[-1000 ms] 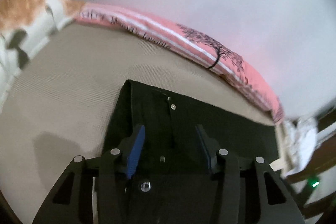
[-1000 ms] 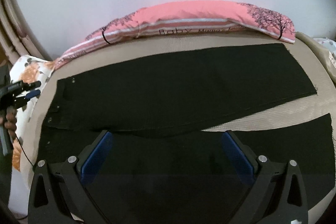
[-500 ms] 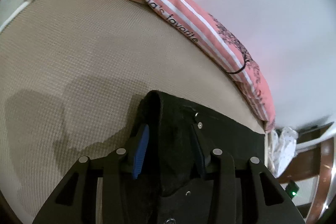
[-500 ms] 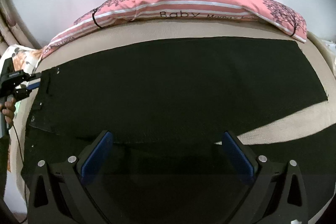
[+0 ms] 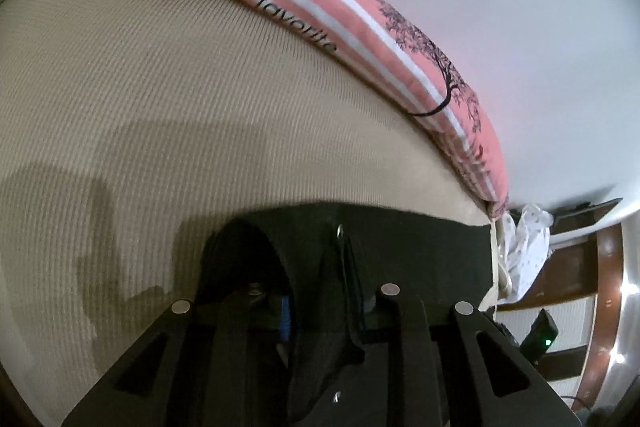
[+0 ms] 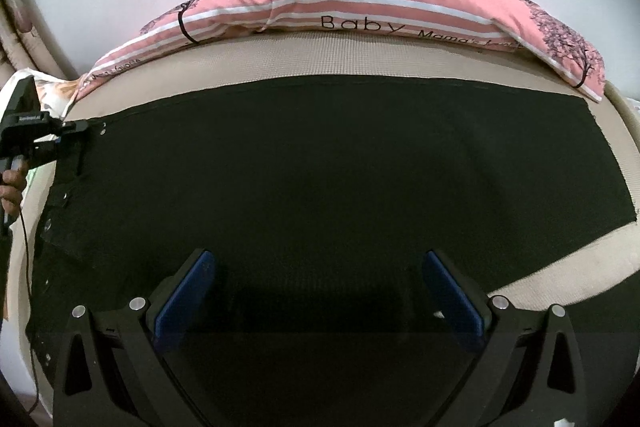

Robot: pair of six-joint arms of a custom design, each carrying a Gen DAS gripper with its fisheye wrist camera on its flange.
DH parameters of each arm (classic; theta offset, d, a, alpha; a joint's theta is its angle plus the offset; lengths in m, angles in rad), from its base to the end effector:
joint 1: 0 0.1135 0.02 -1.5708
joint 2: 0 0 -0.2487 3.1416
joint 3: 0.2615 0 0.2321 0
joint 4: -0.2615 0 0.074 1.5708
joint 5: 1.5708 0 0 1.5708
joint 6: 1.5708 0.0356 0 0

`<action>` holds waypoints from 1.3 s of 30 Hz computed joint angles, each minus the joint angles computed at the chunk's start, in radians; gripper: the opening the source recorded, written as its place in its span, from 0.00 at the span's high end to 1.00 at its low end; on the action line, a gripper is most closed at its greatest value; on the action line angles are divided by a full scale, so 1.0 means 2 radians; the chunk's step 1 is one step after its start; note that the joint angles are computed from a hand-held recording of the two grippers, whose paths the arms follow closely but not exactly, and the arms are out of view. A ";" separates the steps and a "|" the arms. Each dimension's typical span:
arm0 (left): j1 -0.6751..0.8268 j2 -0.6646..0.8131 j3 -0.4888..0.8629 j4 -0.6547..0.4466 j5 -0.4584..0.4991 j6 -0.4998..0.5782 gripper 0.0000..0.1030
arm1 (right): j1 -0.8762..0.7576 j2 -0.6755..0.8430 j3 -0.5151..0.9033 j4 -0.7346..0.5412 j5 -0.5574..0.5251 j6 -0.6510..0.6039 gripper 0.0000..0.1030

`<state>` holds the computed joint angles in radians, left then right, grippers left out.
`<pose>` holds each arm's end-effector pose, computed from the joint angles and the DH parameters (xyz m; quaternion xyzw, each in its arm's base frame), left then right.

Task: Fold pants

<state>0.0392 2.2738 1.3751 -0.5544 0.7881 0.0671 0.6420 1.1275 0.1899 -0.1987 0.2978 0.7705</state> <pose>0.3797 -0.0104 0.0667 0.0354 0.9214 -0.3798 0.0746 0.1183 0.0754 0.0949 0.0939 0.9616 0.0281 0.2562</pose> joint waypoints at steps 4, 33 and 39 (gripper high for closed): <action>-0.001 0.029 0.015 0.017 0.014 -0.042 0.78 | -0.043 0.039 0.001 0.058 -0.028 -0.054 0.00; 0.013 -0.319 -0.288 0.172 0.060 -0.076 0.92 | -0.263 0.571 0.664 -0.348 -0.369 -0.746 0.28; 0.015 -0.310 -0.279 0.162 0.050 -0.077 0.92 | -0.297 0.599 0.692 -0.390 -0.348 -0.778 0.61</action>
